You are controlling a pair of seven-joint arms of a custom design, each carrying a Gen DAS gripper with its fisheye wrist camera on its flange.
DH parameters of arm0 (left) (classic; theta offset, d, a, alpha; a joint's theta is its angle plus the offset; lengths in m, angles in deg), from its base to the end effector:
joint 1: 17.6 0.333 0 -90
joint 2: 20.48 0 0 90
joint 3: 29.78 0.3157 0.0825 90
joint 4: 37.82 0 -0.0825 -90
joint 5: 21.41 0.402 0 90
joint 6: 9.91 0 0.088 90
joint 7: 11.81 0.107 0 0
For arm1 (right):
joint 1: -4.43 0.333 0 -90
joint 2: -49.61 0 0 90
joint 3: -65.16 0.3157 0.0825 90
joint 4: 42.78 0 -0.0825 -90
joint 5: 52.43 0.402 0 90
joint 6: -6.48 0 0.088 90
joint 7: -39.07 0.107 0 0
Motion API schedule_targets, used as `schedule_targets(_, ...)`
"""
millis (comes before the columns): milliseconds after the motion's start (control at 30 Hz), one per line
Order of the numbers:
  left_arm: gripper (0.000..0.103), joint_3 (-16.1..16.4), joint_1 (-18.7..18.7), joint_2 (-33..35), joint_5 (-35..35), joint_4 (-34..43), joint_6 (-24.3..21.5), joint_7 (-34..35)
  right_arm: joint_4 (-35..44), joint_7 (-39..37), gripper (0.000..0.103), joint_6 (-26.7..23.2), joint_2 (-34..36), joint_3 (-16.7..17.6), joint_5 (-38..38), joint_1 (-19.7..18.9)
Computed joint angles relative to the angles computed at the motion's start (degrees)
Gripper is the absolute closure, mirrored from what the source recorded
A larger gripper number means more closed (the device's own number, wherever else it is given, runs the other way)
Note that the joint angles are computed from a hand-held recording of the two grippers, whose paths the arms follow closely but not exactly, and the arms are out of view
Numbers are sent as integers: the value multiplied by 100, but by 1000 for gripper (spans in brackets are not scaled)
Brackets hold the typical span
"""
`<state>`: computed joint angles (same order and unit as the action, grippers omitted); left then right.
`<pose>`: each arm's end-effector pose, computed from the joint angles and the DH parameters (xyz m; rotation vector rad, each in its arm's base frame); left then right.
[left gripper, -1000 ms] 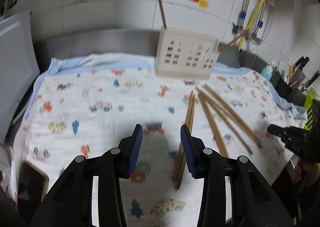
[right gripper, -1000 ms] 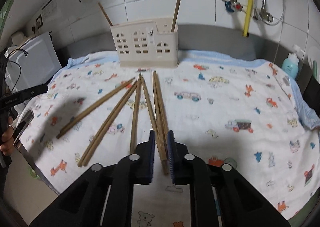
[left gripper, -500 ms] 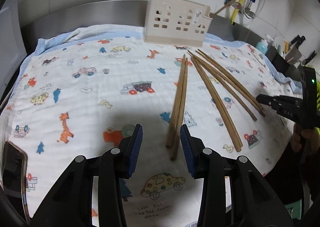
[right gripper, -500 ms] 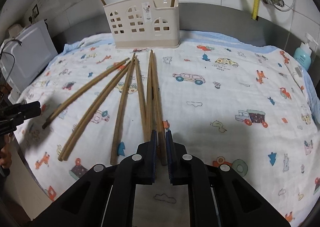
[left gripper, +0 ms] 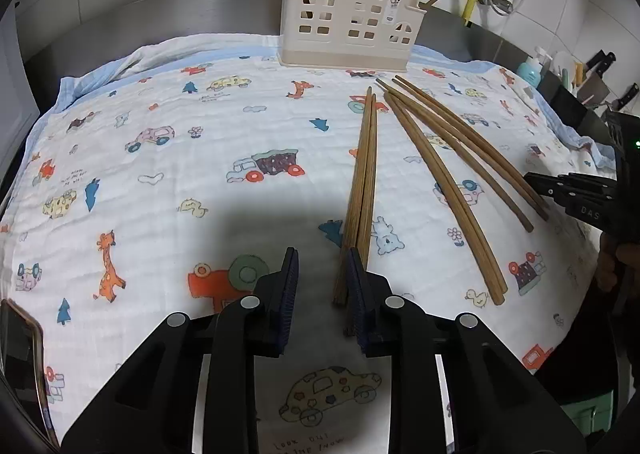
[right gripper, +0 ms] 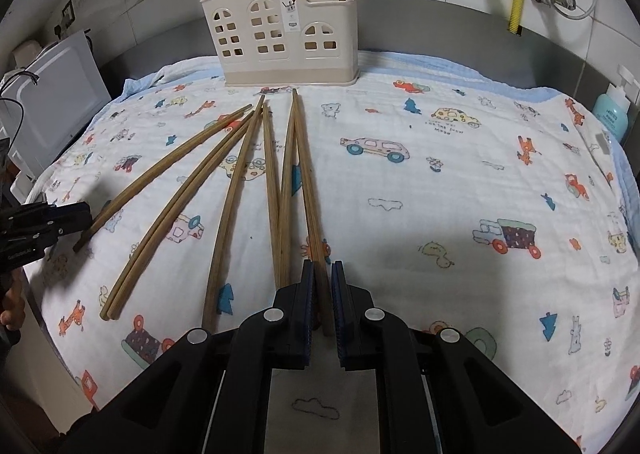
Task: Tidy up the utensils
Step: 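Lower both tools and grasp another chopstick each from the pile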
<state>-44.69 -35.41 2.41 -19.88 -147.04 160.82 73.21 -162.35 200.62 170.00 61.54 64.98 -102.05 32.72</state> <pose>0.5863 -0.3592 0.3631 -1.4615 2.3380 -0.9346 0.5279 0.3287 0.3619 -1.8071 1.7840 -0.5497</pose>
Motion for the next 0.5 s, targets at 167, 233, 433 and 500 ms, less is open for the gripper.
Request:
schedule_targets(167,80,5,-48,3,33,-4,47,51,23,11,94,-31,22,-21,-66,16)
schedule_targets(233,80,237,-265,15,251,44,41,-130,12,31,94,-8,16,-26,-73,5)
schedule_targets(433,78,431,-420,143,533,255,-77,-491,19,100,94,-54,9,-23,-144,12)
schedule_targets(500,78,636,-598,164,754,287,-38,-734,13,121,94,-96,-7,-22,-183,15)
